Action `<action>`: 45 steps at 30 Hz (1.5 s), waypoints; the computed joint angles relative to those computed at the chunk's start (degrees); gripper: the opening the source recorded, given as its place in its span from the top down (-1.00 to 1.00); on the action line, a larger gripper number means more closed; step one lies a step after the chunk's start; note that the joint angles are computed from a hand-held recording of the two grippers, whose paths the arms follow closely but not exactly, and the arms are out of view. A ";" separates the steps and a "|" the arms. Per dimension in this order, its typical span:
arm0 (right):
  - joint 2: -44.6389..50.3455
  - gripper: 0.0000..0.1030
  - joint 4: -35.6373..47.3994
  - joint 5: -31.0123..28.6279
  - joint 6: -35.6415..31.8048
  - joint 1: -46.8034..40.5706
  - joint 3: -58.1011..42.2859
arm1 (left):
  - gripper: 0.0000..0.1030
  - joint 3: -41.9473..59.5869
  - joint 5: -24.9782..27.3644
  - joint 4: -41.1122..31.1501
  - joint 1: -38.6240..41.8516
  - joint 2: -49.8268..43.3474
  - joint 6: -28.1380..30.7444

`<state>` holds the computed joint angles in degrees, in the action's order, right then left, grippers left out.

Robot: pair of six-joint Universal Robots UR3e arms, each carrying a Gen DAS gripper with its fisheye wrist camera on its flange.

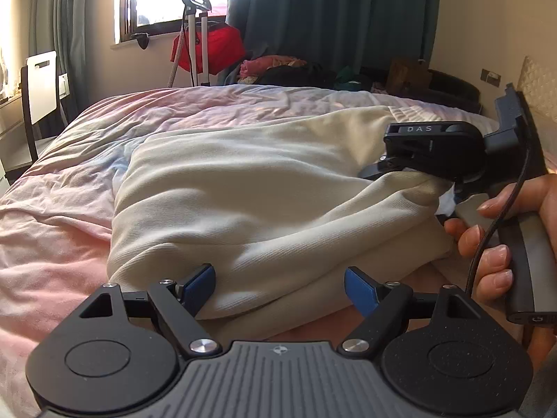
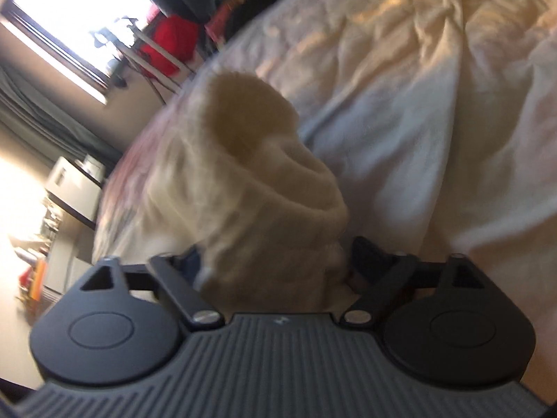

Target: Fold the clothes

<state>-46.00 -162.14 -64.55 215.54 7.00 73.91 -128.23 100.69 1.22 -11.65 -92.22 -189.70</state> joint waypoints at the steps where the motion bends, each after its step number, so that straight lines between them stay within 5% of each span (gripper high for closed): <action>1: 0.06 -0.78 -0.81 0.79 0.38 -0.09 0.17 | -0.61 -0.21 -0.26 0.00 0.22 0.26 0.03; 6: -3.55 -0.35 -7.61 2.36 -1.44 0.05 5.00 | -0.61 -5.04 -4.49 7.76 3.18 3.84 0.69; 11: -6.03 0.18 -7.65 -2.27 -3.78 1.66 6.24 | -0.64 -12.20 -17.68 11.67 15.17 14.75 -0.74; 15: -8.74 0.24 -11.98 -7.03 -5.90 4.06 8.68 | -0.71 -14.11 -27.99 0.81 29.19 22.41 -5.04; 20: -10.00 0.26 -22.52 -13.80 -18.77 8.98 11.11 | -0.68 -12.69 -40.08 -15.81 42.82 23.12 -9.11; 24: -8.14 0.26 -27.31 -17.88 -29.98 12.89 9.86 | -0.67 -13.54 -42.74 -16.18 44.79 22.51 -9.92; 30: -6.86 0.26 -15.29 -17.89 -20.22 10.42 5.38 | -0.53 -14.51 -45.23 -18.73 47.03 23.79 -8.94; 35: -4.43 0.25 -8.98 -7.21 -4.64 2.80 5.82 | -0.45 -14.33 -45.71 -16.72 45.62 19.70 -8.26; 40: -6.43 0.26 -11.97 -7.82 -5.02 3.24 8.93 | 0.24 -17.37 -45.84 -11.43 45.71 23.52 -8.10; 45: -15.92 0.32 -15.85 -4.27 -3.37 0.81 18.71 | 0.44 -17.62 -54.18 -17.12 49.53 34.90 -6.16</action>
